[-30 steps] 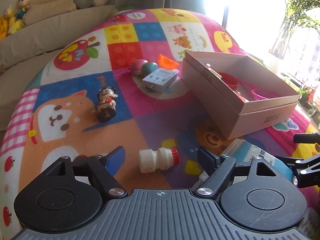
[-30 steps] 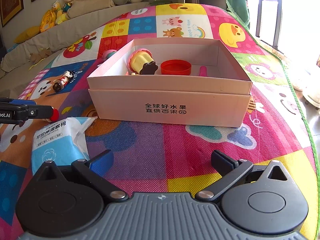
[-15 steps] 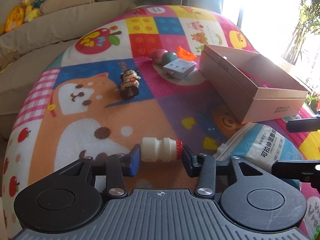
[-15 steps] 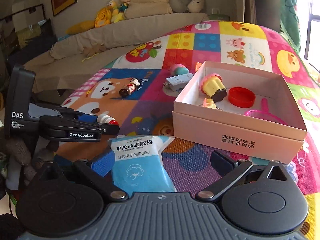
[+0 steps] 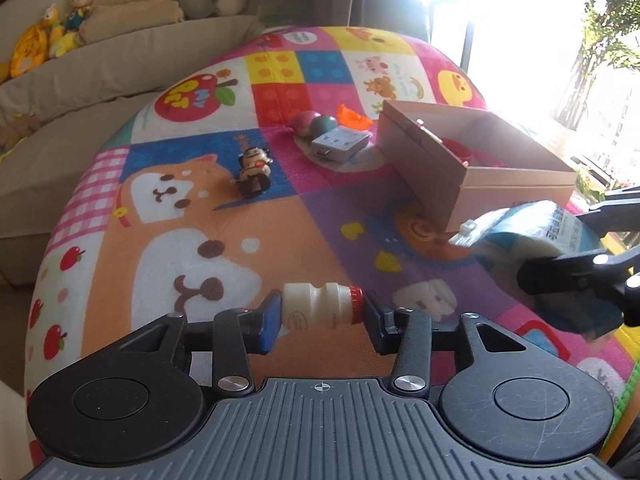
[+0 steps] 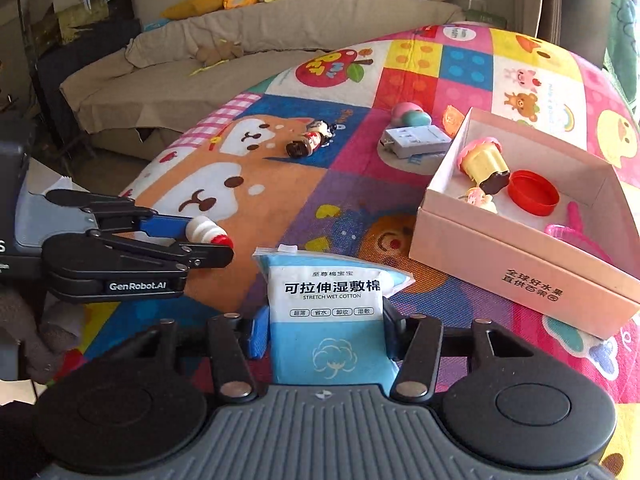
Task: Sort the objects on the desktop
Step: 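Drop the bottle into the box with the left tool while the right tool drops the blue pack in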
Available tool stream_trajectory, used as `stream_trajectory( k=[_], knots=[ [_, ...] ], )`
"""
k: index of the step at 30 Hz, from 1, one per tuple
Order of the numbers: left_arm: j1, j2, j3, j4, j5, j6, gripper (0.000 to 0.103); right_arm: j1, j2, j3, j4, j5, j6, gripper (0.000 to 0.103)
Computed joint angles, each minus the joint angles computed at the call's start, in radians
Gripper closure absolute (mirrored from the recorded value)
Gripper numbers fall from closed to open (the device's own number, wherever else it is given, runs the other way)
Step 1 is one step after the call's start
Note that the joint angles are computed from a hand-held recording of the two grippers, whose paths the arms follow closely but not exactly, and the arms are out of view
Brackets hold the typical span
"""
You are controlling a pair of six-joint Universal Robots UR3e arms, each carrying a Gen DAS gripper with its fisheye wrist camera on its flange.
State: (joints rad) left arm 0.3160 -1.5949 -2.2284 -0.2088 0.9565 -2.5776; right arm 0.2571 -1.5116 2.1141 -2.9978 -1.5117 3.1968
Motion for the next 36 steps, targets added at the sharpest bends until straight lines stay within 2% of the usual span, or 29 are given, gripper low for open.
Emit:
stream_trajectory(
  k=[3,6,9,11,14,16,17,23,29,31,36],
  knots=[
    [-0.05,0.018,0.075,0.0,-0.051,-0.033,0.055,-0.086,-0.237,0.091,0.013,0.025,-0.026,0.051],
    [-0.154,-0.049,0.224,0.058,-0.068,-0.1,0.055,-0.173,-0.413,0.081,0.041,-0.031,-0.029,0.051],
    [-0.276,-0.175,0.421,0.085,-0.051,-0.171,0.055,-0.287,-0.499,0.033,0.058,-0.043,-0.03,0.051],
    [-0.369,-0.284,0.575,0.075,0.004,-0.214,0.055,-0.359,-0.514,0.006,0.064,-0.031,-0.031,0.051],
    [-0.465,-0.443,0.784,0.043,0.05,-0.291,0.054,-0.482,-0.521,-0.004,0.081,0.067,-0.035,0.051],
    [-0.504,-0.518,0.858,0.05,0.086,-0.317,0.032,-0.509,-0.485,-0.013,0.067,0.079,-0.034,0.051],
    [-0.513,-0.536,0.867,0.049,0.107,-0.317,0.029,-0.511,-0.46,-0.013,0.051,0.068,-0.03,0.051],
    [-0.422,-0.464,0.64,0.072,0.108,-0.257,0.023,-0.57,-0.379,0.023,0.021,0.107,-0.02,0.05],
    [-0.303,-0.357,0.409,0.12,0.138,-0.222,0.012,-0.497,-0.14,-0.081,0.009,0.099,0.038,0.05],
    [-0.269,-0.321,0.329,0.151,0.131,-0.194,0.008,-0.441,-0.045,-0.129,0.003,0.069,0.057,0.05],
    [-0.205,-0.271,0.216,0.185,0.121,-0.164,0.008,-0.32,0.197,-0.257,-0.036,-0.042,0.087,0.05]
  ],
)
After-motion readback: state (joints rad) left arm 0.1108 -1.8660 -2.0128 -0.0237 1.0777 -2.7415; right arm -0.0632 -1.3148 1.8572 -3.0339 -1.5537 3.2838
